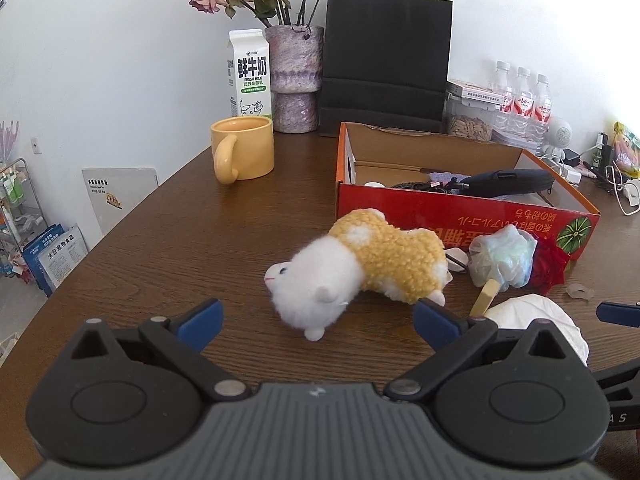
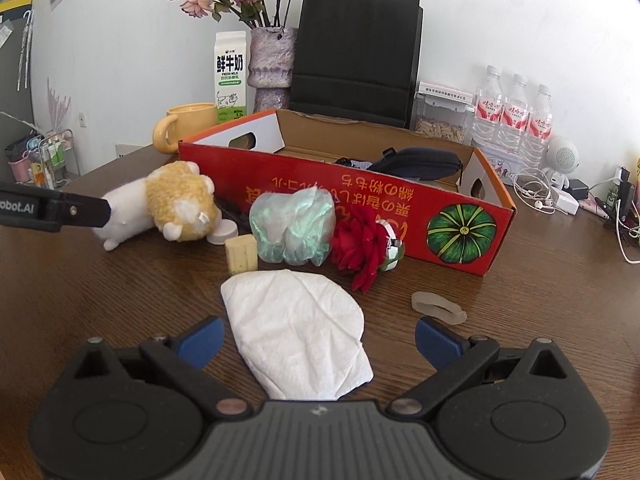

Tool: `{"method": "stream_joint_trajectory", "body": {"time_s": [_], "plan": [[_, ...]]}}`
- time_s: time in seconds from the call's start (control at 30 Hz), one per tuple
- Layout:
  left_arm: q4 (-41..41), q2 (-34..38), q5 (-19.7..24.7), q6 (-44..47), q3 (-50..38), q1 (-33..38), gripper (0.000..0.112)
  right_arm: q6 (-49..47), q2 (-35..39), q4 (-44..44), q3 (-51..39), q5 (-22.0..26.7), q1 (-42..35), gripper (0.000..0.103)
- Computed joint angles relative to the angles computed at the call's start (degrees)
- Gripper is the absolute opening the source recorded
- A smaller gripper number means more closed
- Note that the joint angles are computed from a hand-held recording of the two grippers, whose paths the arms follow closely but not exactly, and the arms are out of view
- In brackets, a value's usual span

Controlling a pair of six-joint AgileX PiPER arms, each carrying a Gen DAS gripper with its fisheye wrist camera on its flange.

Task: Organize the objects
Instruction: 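Withdraw both grippers from the box back over the table, then move the left gripper to the plush alpaca while the right approaches the white cloth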

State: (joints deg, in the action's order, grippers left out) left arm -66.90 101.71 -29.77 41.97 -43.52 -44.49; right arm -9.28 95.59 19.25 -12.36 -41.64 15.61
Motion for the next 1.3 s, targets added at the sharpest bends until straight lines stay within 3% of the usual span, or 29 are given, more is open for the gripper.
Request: {"method": "stream_joint_trajectory", "body": {"time_s": [0.2, 0.6, 1.17, 1.3], "plan": [[2.14, 0.81, 1.96, -0.61, -0.06, 2.39, 0.103, 0.32, 4.10, -0.62, -4.36, 3.04, -1.22, 0.103], [6.32, 4.92, 6.79, -1.07, -4.49, 6.60, 0.103, 7.42, 6.19, -8.71, -6.14, 3.34, -4.58, 0.103], [2.68, 11.78, 10.80, 3.70, -12.50, 9.11, 0.103, 7.48, 6.89, -8.17, -6.63, 2.93, -4.24, 0.103], [7.02, 12.10, 11.16, -0.35, -12.51, 9.52, 0.102, 7.46, 6.89, -8.12, -6.60, 2.90, -4.20, 0.103]]}}
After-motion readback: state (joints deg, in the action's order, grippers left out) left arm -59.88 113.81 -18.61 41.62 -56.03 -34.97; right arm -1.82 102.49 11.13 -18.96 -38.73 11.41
